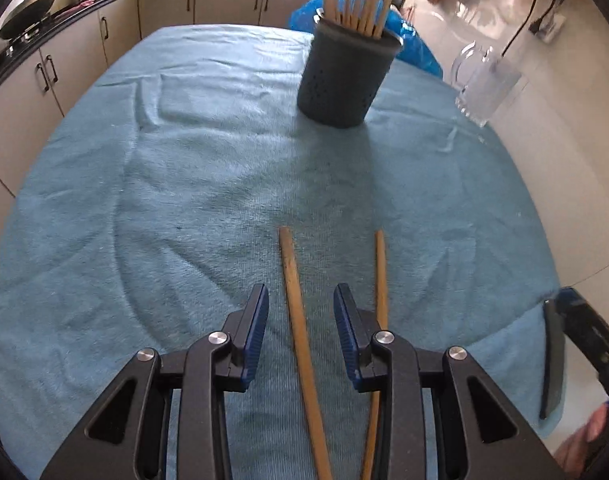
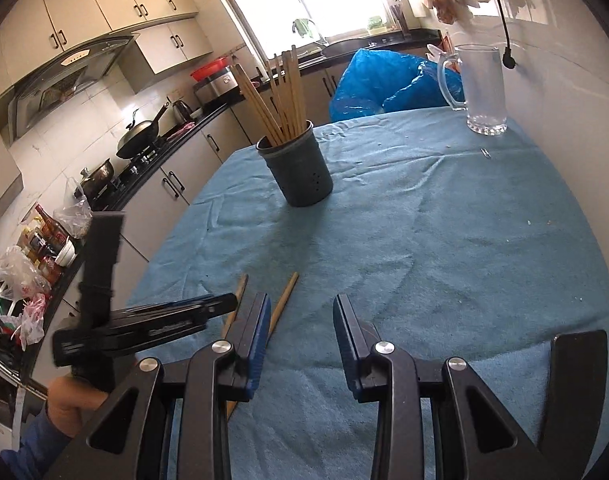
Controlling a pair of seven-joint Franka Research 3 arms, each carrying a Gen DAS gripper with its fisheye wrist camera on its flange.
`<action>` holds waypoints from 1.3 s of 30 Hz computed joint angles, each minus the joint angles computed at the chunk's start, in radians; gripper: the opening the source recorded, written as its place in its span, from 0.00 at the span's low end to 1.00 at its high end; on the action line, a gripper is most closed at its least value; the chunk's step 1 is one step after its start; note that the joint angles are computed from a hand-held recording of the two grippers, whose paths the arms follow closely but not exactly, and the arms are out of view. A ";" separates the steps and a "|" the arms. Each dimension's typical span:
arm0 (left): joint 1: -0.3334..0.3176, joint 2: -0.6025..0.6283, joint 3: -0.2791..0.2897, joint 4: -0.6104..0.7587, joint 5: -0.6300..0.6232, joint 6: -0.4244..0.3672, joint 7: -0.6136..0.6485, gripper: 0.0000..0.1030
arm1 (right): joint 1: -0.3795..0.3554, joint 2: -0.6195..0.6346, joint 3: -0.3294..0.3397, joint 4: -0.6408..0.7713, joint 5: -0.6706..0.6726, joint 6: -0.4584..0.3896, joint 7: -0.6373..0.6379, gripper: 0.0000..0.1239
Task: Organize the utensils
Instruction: 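Move both open tools back to the remaining chopsticks on the towel, then close the left tool on one chopstick while the right tool grasps the other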
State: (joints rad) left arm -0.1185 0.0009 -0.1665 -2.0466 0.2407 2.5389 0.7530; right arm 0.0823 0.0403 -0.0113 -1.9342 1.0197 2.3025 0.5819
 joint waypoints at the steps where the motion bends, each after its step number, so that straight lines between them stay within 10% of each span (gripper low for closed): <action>1: 0.000 0.015 0.000 0.016 0.019 -0.016 -0.013 0.31 | -0.001 -0.001 0.000 0.000 -0.002 -0.001 -0.002 0.29; 4: -0.006 0.050 0.000 0.058 0.086 -0.054 -0.045 0.31 | -0.001 0.001 -0.001 0.000 -0.012 0.000 0.006 0.29; 7: -0.019 0.073 0.004 0.097 0.178 -0.116 -0.104 0.07 | -0.002 0.011 0.000 0.007 -0.028 -0.004 0.034 0.29; 24: 0.036 -0.086 0.017 -0.112 0.049 0.005 -0.020 0.07 | 0.080 0.310 0.057 0.392 -0.462 -0.219 0.480 0.29; 33: 0.041 -0.093 0.017 -0.131 0.036 0.041 0.006 0.07 | 0.177 0.341 0.052 0.413 -0.753 -0.131 0.604 0.09; 39: 0.040 -0.082 -0.005 -0.114 0.167 0.015 -0.091 0.07 | 0.098 0.358 0.090 0.434 -0.606 -0.185 0.535 0.05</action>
